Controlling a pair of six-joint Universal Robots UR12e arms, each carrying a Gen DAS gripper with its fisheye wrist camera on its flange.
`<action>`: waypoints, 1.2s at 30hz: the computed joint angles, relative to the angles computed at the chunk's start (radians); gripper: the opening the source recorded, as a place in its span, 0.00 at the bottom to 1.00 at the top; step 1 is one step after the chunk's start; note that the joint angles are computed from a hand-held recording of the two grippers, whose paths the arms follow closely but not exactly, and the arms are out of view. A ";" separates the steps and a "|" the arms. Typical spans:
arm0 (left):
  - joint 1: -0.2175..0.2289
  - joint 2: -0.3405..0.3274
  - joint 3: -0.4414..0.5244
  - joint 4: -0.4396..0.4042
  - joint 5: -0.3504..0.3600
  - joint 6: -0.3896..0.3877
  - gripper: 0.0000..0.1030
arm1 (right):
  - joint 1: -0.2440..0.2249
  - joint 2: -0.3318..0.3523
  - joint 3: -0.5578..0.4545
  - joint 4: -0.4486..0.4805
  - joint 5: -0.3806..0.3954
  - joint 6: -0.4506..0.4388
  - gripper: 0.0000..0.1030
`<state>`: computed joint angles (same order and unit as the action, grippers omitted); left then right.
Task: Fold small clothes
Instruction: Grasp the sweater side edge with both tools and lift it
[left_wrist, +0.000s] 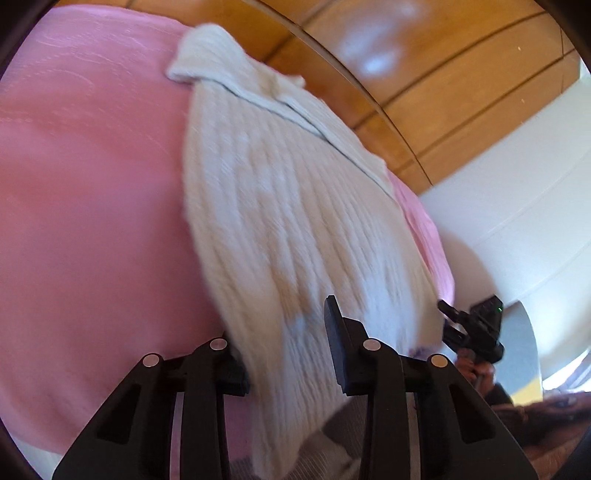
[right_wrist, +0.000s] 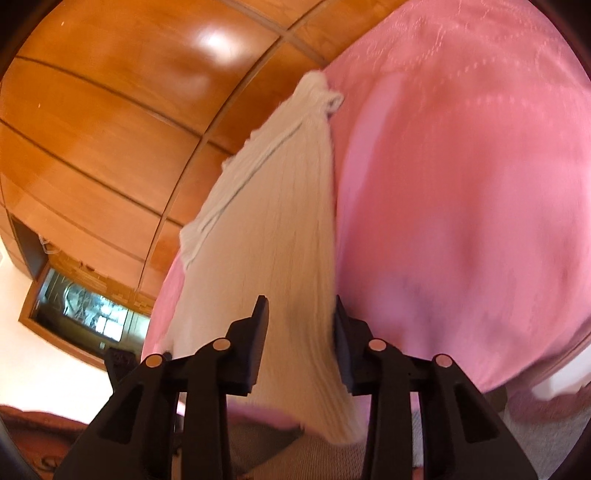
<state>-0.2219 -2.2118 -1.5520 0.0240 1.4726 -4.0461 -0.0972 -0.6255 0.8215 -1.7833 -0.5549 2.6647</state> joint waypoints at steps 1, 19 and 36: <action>0.002 -0.003 0.000 0.009 -0.020 -0.008 0.31 | 0.000 -0.010 0.015 -0.003 -0.010 -0.016 0.32; 0.013 -0.039 0.041 0.081 -0.143 -0.010 0.31 | 0.014 0.008 -0.006 -0.292 -0.070 0.145 0.32; 0.010 -0.042 0.077 -0.035 -0.136 0.067 0.07 | 0.037 0.023 -0.057 0.054 -0.112 -0.159 0.07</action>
